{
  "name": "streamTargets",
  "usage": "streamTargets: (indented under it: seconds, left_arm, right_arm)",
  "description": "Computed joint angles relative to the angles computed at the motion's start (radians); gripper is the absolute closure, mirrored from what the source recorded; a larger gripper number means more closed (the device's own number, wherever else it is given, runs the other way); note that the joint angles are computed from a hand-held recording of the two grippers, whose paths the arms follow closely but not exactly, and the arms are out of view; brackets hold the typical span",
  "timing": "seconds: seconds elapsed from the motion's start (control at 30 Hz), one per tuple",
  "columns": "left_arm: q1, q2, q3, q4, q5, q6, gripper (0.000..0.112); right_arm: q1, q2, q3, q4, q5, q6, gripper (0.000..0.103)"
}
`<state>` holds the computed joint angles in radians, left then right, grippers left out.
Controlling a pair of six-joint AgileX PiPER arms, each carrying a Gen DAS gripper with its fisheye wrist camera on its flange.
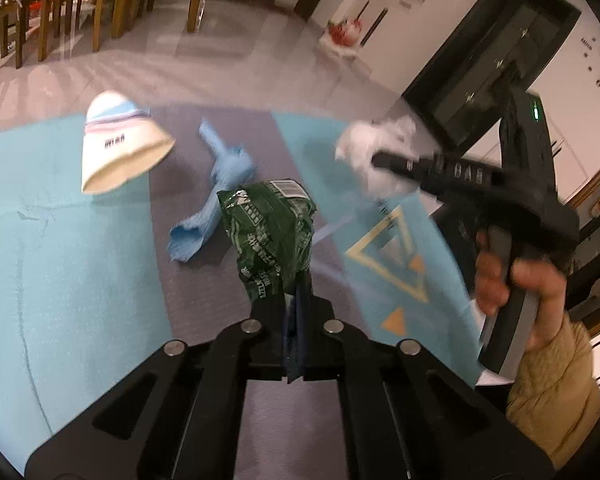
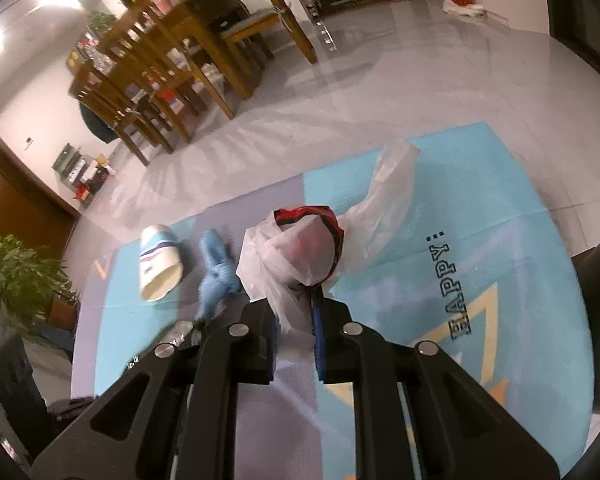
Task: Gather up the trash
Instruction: 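Carry the green bag with the left tool into the black bin while the right drops the tissue bundle in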
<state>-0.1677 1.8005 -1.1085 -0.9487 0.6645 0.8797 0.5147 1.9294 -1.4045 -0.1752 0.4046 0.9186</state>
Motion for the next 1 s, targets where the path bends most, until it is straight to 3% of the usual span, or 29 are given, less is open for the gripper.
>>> streamTargets:
  seconds: [0.2, 0.63, 0.77, 1.0]
  left_arm:
    - [-0.009, -0.083, 0.030, -0.068, 0.017, 0.023, 0.109]
    - [-0.182, -0.243, 0.177, -0.142, -0.182, 0.007, 0.109]
    - [-0.198, -0.262, 0.237, -0.197, -0.195, 0.028, 0.109]
    - [-0.265, -0.295, 0.288, -0.145, -0.264, -0.066, 0.109]
  right_arm:
    - [0.051, -0.159, 0.150, -0.185, -0.032, 0.168, 0.088]
    - [0.087, -0.454, 0.446, -0.449, -0.010, 0.420, 0.088]
    - [0.093, -0.521, 0.516, -0.487, 0.006, 0.476, 0.088]
    - [0.117, -0.608, 0.584, -0.567, 0.045, 0.564, 0.088]
